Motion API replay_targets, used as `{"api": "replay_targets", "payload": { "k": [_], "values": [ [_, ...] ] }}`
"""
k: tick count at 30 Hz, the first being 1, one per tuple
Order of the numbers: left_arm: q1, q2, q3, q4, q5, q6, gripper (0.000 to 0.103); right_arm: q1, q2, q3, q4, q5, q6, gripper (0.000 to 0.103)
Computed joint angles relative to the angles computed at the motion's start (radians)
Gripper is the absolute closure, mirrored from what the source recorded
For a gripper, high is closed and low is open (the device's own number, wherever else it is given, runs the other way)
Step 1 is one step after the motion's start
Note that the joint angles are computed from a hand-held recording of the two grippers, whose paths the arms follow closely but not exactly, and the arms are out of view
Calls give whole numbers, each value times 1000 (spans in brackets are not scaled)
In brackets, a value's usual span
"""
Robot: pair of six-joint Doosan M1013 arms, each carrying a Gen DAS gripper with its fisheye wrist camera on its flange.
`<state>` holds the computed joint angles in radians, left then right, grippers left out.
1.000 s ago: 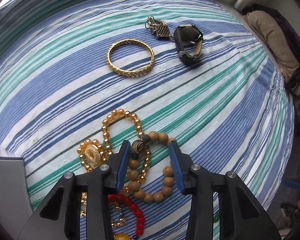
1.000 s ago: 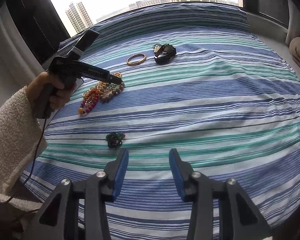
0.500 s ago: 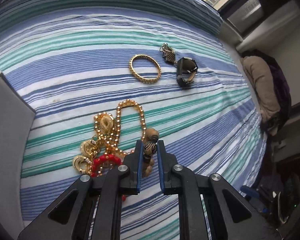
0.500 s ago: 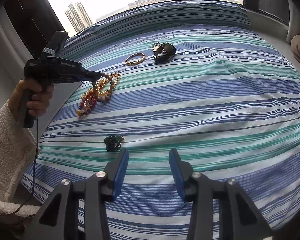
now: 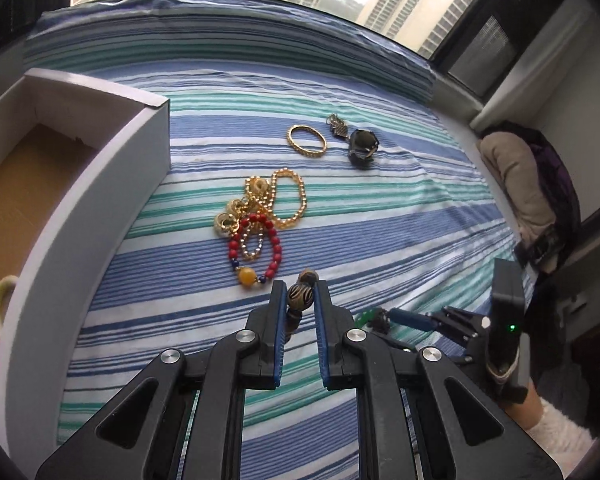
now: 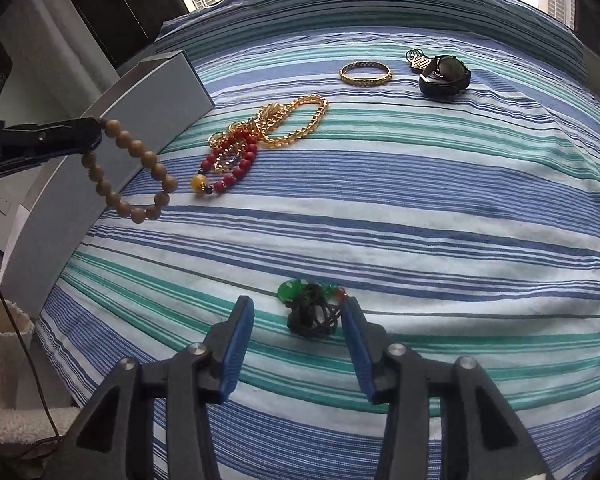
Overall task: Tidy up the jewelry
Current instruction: 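Lift the wooden bead bracelet with the left tool while the right tool grasps the green pendant, then carry both pieces into the white box and open both tools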
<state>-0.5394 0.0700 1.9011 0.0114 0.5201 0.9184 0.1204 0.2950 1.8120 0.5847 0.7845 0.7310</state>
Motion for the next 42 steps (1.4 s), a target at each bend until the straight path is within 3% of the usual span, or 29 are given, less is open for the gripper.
{"api": "replay_targets", "payload": {
  "k": [3, 5, 11, 17, 21, 26, 32, 38, 42],
  "values": [
    [-18, -33, 26, 85, 2, -83, 91, 24, 11, -5, -62, -21, 33, 57],
    [-31, -54, 42, 136, 10, -137, 91, 28, 7, -2, -73, -45, 38, 94],
    [-59, -124, 88, 294, 43, -321, 91, 4, -24, -3, 8, -6, -18, 94],
    [-82, -213, 122, 457, 111, -493, 91, 10, -70, -32, 86, 92, -89, 94],
    [-67, -273, 139, 492, 158, -542, 91, 34, -85, -78, 144, 181, -130, 94],
    [-48, -351, 171, 592, 279, -668, 91, 98, -93, -147, 205, 249, -180, 94],
    [-5, -406, 223, 643, 405, -782, 91, 212, -81, -223, 240, 281, -218, 94],
    [83, -421, 271, 576, 391, -769, 91, 321, -2, -305, 233, 379, -143, 94],
    [135, -409, 293, 507, 355, -728, 91, 398, 52, -336, 168, 389, -94, 94]
  ]
}}
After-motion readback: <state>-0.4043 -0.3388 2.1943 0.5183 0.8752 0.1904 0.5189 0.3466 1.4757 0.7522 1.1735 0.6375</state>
